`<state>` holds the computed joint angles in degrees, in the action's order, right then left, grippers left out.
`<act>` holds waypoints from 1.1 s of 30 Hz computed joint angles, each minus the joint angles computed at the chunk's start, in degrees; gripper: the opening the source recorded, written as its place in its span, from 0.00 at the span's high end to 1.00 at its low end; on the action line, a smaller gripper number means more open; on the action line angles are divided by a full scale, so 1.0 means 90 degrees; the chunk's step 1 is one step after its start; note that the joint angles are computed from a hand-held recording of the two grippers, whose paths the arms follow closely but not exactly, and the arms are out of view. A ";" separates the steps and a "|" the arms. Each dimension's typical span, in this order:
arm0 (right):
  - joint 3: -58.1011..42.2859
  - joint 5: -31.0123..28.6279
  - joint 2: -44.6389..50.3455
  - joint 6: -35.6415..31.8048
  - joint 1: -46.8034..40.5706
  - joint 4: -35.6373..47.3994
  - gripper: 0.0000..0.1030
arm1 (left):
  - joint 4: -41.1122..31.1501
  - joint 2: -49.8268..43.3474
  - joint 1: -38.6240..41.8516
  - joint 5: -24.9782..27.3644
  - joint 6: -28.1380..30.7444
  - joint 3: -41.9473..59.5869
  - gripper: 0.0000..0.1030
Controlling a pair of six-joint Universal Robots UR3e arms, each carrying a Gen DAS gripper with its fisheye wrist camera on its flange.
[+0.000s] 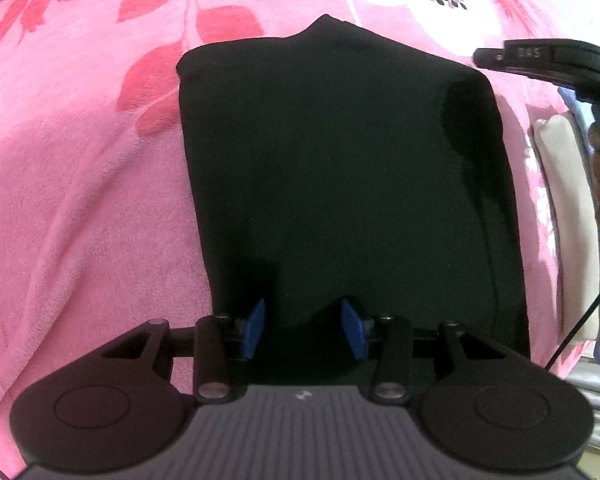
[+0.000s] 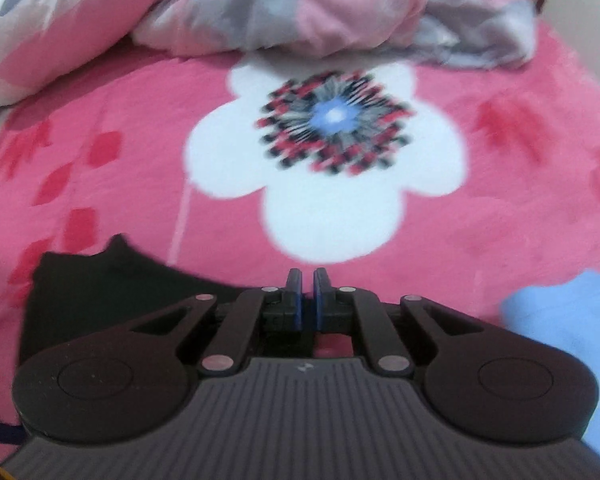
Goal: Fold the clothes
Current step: 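Move the right gripper along the folded shirt side toward the hem, then grasp the black shirt hem with the right gripper beside the left gripper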
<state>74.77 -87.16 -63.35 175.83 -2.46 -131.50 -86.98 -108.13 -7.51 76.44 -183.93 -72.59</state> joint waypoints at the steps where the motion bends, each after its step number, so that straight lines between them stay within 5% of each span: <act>1: 0.0012 0.0013 -0.0038 0.0057 -0.0040 0.0047 0.95 | -0.0002 0.0018 -0.0003 -0.0005 0.0000 -0.0019 0.57; 14: 0.1006 0.0532 -0.1232 0.0763 -0.0487 0.0822 0.78 | 0.0153 0.0379 -0.0085 -0.0032 -0.0075 -0.0469 0.56; 31: 0.1945 0.0678 -0.2022 0.1227 -0.0601 0.1233 0.73 | 0.1129 0.1774 0.0023 -0.0422 -0.0347 -0.2236 0.48; 33: 0.1957 0.0696 -0.2037 0.1230 -0.0615 0.1240 0.73 | 0.1179 0.1814 0.0449 -0.0570 0.0049 -0.2272 0.48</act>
